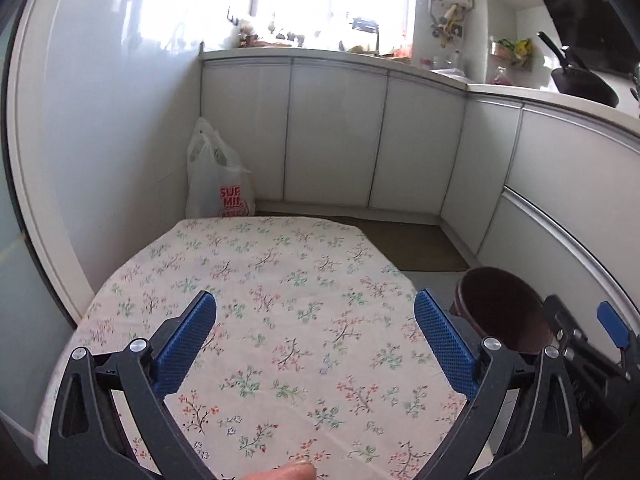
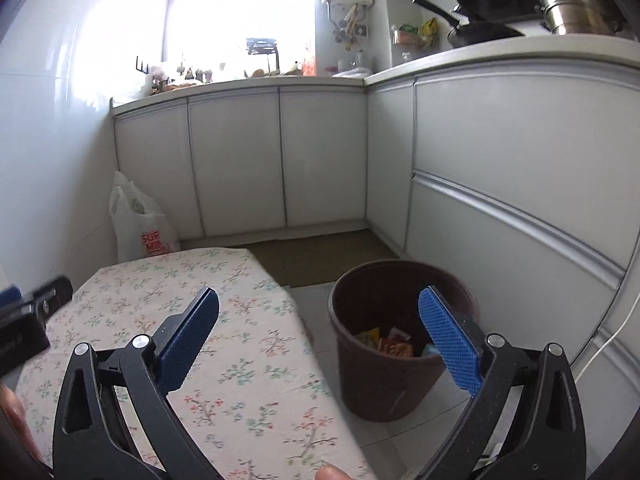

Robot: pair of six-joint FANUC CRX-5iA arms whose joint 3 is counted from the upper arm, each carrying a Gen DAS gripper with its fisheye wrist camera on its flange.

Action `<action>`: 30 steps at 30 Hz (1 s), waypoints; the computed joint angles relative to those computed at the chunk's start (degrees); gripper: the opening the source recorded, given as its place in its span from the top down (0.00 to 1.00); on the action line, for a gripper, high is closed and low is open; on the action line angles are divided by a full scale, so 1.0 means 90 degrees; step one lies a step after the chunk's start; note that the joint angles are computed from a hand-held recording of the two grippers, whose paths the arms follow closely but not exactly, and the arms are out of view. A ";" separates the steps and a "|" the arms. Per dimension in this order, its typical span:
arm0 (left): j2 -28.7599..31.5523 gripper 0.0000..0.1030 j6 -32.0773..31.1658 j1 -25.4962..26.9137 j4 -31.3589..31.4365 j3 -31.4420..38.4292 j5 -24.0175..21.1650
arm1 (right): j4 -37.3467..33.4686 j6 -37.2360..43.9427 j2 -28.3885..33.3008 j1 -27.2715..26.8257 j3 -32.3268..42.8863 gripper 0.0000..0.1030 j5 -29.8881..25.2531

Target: Collect trash

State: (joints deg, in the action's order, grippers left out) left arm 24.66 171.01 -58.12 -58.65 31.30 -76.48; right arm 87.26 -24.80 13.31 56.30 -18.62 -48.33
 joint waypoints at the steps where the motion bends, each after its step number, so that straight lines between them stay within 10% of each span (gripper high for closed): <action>1: -0.0021 0.06 0.0130 -0.0015 -0.0029 -0.0101 0.0013 | 0.0049 -0.0021 0.0096 -0.0002 0.0062 0.07 0.0005; 30: -0.0187 0.06 0.0250 0.0396 0.0633 -0.0649 0.0462 | -0.0024 0.0236 0.0419 0.0032 0.0330 0.07 0.0339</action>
